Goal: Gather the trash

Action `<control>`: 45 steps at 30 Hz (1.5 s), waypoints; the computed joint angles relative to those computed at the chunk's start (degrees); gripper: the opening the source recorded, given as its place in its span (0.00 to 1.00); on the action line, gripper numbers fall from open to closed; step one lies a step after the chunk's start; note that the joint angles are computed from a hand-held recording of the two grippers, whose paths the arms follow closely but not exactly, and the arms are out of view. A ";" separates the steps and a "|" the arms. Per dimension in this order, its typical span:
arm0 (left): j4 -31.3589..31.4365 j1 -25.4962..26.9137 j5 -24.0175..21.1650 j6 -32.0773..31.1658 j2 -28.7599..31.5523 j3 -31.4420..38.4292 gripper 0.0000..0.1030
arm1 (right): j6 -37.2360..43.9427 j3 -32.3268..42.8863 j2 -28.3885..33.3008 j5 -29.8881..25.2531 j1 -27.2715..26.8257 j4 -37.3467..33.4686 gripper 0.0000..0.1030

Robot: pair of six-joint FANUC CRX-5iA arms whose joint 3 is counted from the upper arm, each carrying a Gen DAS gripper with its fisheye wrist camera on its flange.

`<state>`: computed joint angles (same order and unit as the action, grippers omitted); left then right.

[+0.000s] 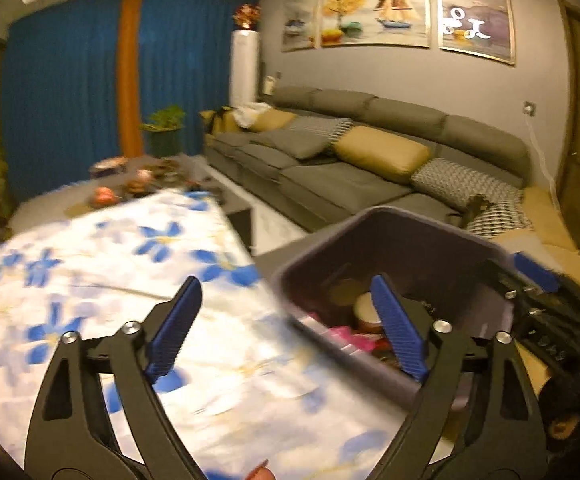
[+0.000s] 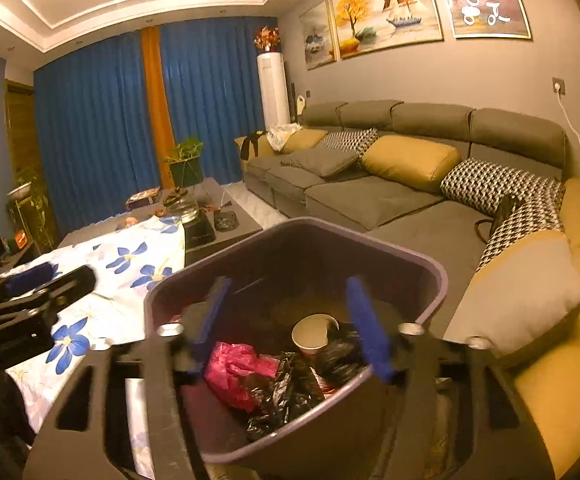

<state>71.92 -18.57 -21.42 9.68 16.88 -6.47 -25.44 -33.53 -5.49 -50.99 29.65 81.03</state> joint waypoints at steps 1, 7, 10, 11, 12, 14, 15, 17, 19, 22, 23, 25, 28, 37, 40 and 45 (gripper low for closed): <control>1.21 0.29 1.07 -1.41 -1.51 -1.77 0.86 | -0.28 -0.06 -0.09 -1.08 0.86 0.37 0.71; 14.76 -0.94 9.41 -15.21 -10.56 -12.11 0.94 | 1.52 1.31 0.07 -7.82 7.54 -2.10 0.85; 19.50 -0.61 11.44 -19.43 -14.89 -16.42 0.94 | 2.51 2.18 0.66 -11.11 11.06 -3.04 0.88; 18.67 0.42 10.97 -18.49 -16.37 -17.84 0.94 | 2.54 2.41 0.83 -11.92 11.94 -3.27 0.89; 18.79 0.94 11.12 -18.14 -17.55 -18.99 0.94 | 2.28 2.57 0.93 -12.81 13.31 -3.34 0.94; 14.22 3.59 9.75 -13.70 -19.93 -21.03 0.94 | 1.67 2.90 1.25 -14.42 15.27 -3.57 0.94; 12.20 4.66 9.14 -11.76 -20.73 -21.61 0.94 | 1.31 3.20 1.48 -15.13 16.22 -3.62 0.95; 9.22 7.00 7.59 -8.90 -22.72 -23.19 0.94 | 0.45 3.80 1.88 -16.91 18.45 -4.29 0.95; 8.31 8.63 6.34 -8.00 -24.22 -24.54 0.94 | 0.23 4.52 2.22 -18.19 20.51 -5.08 0.95; 8.82 10.10 6.34 -7.60 -26.59 -26.71 0.94 | 0.50 6.20 3.64 -21.79 23.78 -6.43 0.95; 9.15 10.77 5.97 -7.80 -27.35 -27.45 0.94 | 0.91 6.99 4.21 -22.75 24.72 -7.03 0.95; 8.69 12.21 5.03 -7.58 -28.42 -28.37 0.94 | 1.86 8.68 5.58 -25.31 26.83 -8.32 0.95; 9.64 13.69 4.26 -8.74 -30.20 -29.92 0.94 | 1.96 9.81 6.71 -27.50 29.13 -8.64 0.95; 10.35 19.93 -2.19 -9.83 -33.84 -32.84 0.94 | 2.03 12.99 9.38 -34.30 34.79 -9.51 0.95; 10.66 21.32 -3.75 -10.31 -34.69 -33.51 0.94 | 1.65 13.70 9.91 -35.59 35.88 -9.64 0.95; 10.45 23.11 -5.58 -10.23 -35.55 -34.12 0.94 | 1.43 14.24 10.32 -36.91 37.11 -9.27 0.95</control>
<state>82.37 4.53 -27.00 -0.55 -18.67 -40.59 -24.02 -19.29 4.83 -87.91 66.75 71.76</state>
